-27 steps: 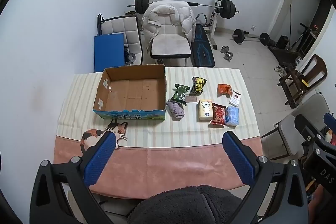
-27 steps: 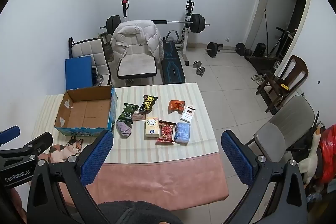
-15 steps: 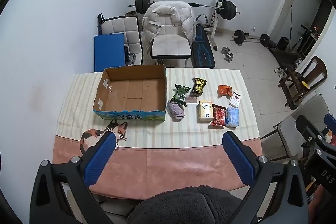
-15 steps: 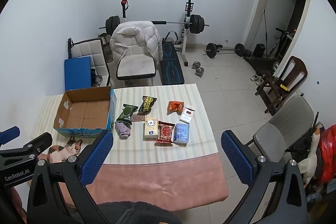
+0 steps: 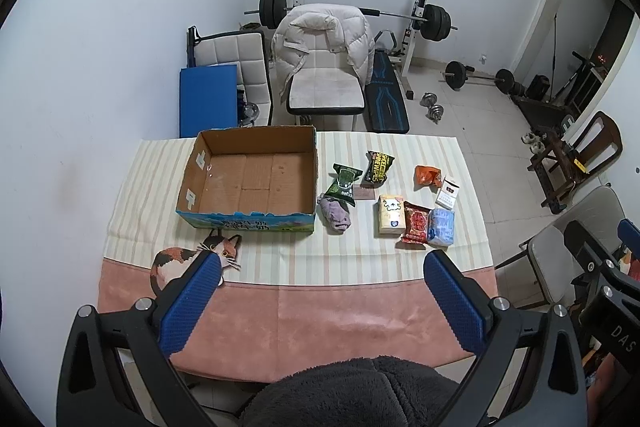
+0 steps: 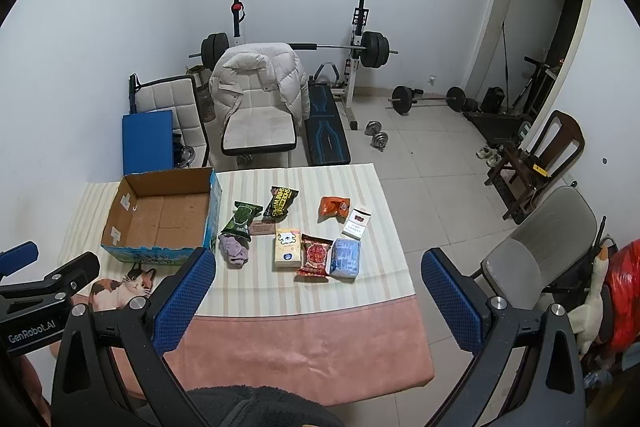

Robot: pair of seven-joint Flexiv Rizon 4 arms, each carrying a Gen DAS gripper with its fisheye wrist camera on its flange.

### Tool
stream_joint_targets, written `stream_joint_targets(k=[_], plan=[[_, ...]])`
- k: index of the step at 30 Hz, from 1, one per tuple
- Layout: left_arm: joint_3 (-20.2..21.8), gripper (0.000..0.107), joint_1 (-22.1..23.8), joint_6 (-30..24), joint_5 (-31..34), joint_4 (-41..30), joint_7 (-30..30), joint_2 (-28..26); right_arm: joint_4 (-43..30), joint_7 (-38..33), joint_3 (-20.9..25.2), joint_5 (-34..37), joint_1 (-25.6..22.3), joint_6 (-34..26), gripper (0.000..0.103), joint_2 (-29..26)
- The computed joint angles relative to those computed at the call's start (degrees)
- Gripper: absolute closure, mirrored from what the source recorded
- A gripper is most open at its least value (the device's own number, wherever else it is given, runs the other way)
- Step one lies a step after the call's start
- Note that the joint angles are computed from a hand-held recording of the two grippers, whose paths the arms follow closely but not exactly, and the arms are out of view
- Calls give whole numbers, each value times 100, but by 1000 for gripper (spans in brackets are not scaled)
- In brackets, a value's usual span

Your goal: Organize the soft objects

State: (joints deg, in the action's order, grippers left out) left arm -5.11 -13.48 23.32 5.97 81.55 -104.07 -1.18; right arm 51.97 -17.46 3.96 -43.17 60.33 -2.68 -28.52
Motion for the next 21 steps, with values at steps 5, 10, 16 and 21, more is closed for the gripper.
stream_joint_targets(k=[5, 10, 16, 21], plan=[[2, 4, 22, -69, 2, -165, -11, -62, -54, -34, -18, -6, 7, -8, 0, -21], [14, 4, 20, -66, -18, -174, 5, -59, -79, -39, -43, -33, 23, -10, 0, -42], [18, 4, 26, -34, -30, -171, 5, -57, -349, -188, -122, -40, 50, -77, 0, -163], [17, 4, 27, -34, 1, -190, -10, -37, -484, -247, -207, -85, 128, -115, 0, -234]])
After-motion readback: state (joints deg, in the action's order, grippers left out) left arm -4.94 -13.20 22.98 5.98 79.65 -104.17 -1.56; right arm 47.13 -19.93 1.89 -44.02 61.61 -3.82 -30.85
